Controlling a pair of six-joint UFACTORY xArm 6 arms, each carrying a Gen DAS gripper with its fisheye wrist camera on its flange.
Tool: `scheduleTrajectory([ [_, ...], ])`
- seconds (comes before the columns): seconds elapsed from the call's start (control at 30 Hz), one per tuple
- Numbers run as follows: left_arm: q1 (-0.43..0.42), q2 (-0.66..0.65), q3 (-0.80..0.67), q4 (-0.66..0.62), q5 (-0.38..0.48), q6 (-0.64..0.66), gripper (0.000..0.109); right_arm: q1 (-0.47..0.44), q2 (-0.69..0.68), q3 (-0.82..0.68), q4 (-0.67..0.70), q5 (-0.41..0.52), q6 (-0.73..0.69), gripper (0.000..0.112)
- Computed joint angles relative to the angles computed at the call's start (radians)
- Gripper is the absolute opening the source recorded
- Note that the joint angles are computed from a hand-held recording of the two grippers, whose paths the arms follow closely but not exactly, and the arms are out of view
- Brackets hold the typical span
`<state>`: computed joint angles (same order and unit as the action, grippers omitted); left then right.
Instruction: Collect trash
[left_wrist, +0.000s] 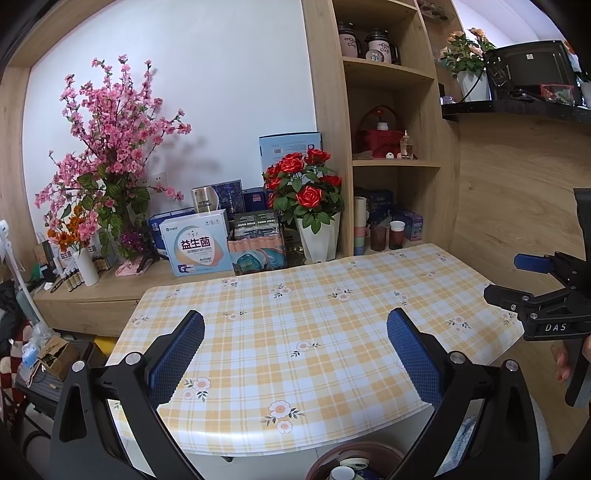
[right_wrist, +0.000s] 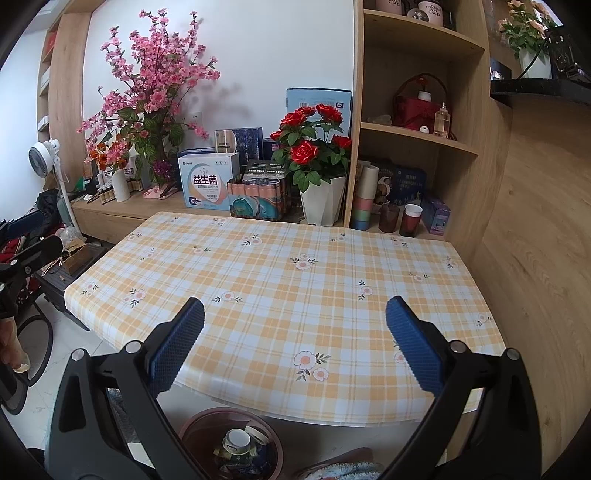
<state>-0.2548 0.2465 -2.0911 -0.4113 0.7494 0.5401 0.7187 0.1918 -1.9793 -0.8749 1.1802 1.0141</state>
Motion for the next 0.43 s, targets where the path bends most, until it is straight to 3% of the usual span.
scheduleTrajectory([
  [0.1,-0.007,-0.015,0.031,0.015,-0.031,0.011,0.097,0.006,0.001,0.002,-0.001,0.006,0.007,0.097],
  [0.43,-0.003,-0.001,0.007,0.043,-0.021,-0.031,0.097,0.013,-0.005,0.019,-0.004,0.008,0.029,0.097],
])
